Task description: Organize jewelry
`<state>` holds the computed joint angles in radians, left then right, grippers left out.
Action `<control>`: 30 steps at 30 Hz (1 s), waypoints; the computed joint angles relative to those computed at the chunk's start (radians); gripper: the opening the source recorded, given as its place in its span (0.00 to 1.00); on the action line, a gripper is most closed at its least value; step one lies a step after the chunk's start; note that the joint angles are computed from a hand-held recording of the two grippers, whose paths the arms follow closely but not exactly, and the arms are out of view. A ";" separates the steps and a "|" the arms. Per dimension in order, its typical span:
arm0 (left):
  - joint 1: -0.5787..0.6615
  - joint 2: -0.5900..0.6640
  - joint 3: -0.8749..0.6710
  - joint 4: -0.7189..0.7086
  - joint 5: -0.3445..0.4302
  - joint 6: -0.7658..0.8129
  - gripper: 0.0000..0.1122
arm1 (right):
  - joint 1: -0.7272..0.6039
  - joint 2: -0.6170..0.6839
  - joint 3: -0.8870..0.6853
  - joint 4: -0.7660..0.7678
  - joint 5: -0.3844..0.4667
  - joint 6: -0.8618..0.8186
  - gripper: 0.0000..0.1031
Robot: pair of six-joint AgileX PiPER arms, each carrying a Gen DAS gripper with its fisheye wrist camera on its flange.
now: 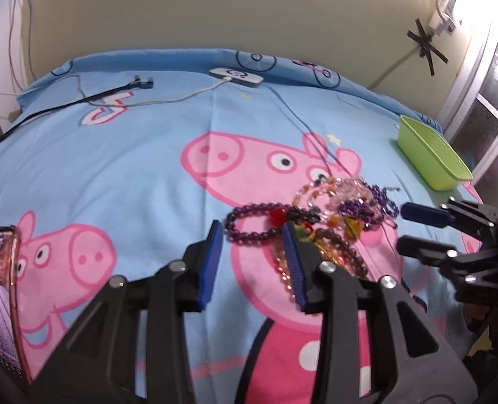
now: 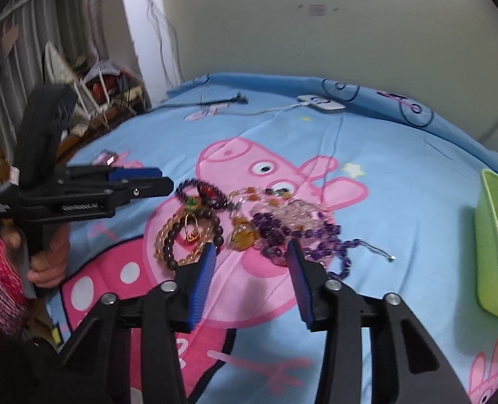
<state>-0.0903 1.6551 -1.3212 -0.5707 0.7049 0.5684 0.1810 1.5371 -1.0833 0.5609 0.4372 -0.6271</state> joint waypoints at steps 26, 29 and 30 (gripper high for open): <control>0.071 -0.005 0.000 -0.018 0.084 0.039 0.14 | -0.047 0.277 -0.441 -0.163 0.250 0.112 0.15; 0.074 -0.015 0.004 -0.031 0.076 0.044 0.15 | 0.007 0.349 -0.517 -0.310 0.279 0.165 0.10; 0.072 -0.018 0.005 -0.034 0.074 0.045 0.17 | 0.012 0.362 -0.527 -0.299 0.292 0.135 0.06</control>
<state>-0.0183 1.6371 -1.3159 -0.6046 0.7794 0.6137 0.1925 1.8995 -1.6102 0.2617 0.7292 -0.4924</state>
